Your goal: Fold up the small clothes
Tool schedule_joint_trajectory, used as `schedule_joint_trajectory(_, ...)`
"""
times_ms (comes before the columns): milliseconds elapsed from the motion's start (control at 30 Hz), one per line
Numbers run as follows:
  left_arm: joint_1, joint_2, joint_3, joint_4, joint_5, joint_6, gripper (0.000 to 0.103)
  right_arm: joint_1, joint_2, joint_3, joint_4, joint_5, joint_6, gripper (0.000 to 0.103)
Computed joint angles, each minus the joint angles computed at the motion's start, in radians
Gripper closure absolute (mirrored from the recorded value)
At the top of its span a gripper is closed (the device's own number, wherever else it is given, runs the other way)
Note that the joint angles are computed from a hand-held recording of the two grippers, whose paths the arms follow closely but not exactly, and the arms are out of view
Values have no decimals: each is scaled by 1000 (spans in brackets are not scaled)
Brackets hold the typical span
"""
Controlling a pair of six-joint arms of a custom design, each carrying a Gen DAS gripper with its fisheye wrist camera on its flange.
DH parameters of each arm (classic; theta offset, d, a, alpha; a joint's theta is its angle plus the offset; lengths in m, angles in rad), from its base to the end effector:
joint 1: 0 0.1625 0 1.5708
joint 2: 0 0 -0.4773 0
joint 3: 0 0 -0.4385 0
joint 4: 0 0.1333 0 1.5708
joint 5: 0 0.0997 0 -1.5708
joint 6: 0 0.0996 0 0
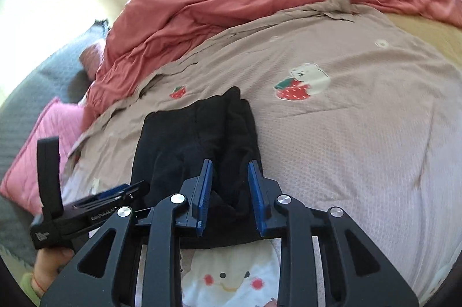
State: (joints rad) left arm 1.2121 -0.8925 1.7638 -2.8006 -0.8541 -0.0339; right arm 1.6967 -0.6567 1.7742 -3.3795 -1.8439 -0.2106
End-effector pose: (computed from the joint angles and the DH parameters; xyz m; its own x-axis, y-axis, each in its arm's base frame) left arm -0.0602 -0.7266 0.1633 -0.7976 0.0191 -0.6029 0.3019 0.8780 -0.3715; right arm 0.1945 -0.6890 0.0493 -0.9351 -0.1112 0.3365 -0.2988 0.7579 -0.5799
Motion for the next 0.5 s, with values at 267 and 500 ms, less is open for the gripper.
schedule_joint_trajectory(267,-12,-19,29,-7,24,25,36,-6,0,-36,102,71,-71,62)
schedule_joint_trajectory(500,1,-25,36,3,4,7,33,-14,45,-114,293,45,-85,61)
